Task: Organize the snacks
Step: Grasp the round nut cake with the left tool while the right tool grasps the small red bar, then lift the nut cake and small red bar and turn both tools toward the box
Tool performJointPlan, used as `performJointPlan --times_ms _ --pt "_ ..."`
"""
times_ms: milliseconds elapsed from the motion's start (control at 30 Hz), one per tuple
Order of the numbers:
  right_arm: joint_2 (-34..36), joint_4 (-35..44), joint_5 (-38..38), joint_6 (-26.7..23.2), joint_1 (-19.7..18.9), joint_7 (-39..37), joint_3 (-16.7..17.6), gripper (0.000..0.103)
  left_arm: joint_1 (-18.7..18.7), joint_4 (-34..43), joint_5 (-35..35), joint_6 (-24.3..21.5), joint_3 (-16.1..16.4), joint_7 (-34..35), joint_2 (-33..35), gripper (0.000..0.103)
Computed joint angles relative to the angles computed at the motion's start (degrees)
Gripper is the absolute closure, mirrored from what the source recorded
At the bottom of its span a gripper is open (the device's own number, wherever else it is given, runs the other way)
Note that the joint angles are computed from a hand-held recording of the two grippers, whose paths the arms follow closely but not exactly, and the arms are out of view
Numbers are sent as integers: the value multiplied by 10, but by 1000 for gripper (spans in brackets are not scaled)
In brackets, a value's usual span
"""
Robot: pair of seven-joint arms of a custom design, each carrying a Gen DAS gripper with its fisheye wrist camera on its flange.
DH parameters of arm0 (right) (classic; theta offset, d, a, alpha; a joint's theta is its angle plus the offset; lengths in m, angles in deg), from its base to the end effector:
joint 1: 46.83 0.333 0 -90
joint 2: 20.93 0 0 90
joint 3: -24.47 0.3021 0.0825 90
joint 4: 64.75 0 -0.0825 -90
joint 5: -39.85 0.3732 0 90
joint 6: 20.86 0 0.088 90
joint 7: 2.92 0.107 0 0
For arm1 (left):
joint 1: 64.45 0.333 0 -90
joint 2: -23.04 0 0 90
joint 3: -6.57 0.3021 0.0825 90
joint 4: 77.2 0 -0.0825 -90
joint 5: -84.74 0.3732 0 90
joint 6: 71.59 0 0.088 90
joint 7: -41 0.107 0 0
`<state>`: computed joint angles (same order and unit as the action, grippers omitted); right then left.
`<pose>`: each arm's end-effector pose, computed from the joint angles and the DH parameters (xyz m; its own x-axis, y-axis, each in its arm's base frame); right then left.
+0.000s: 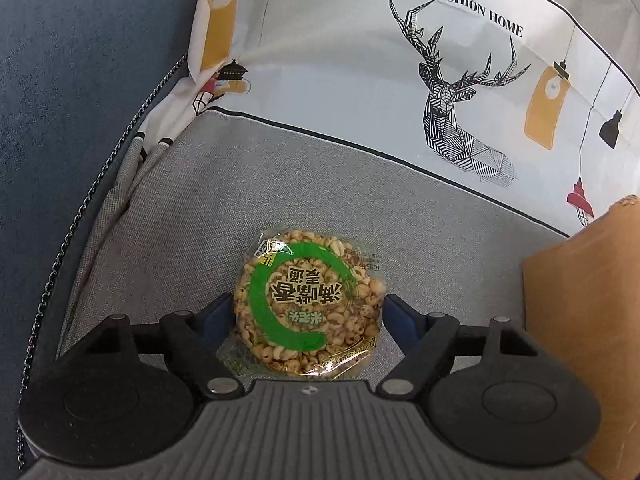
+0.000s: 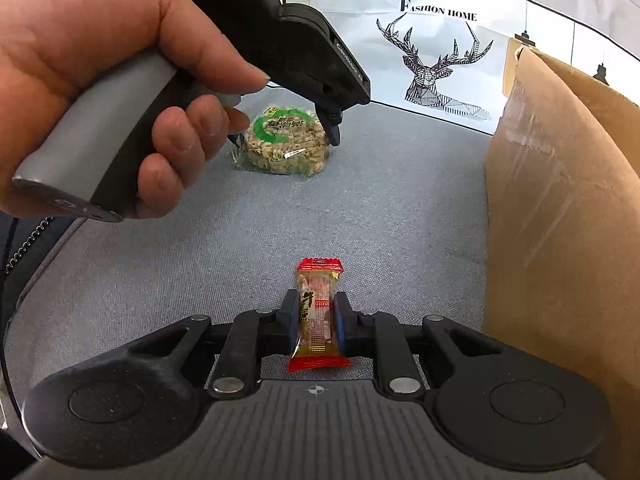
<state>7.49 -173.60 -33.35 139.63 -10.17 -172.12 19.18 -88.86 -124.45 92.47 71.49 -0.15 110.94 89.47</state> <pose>0.5110 0.3686 0.2541 -0.0250 -0.9993 -0.0267 -0.7417 0.0365 -0.6697 0.7206 -0.3791 0.2564 -0.2161 -0.9641 0.1545 -0.8740 0.1204 -0.4707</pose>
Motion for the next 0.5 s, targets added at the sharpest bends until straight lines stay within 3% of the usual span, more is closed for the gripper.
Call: performJointPlan --times_ms 200,367,500 --pt "1 3 -4 -4 4 3 -3 84 0 -16 2 14 2 -4 -7 20" --pt "-10 -5 -52 -19 13 57 -7 85 13 -102 -5 74 -5 -16 -56 20" --pt "-29 -12 -91 -37 7 95 8 85 27 -200 -11 137 -11 -21 -117 20"
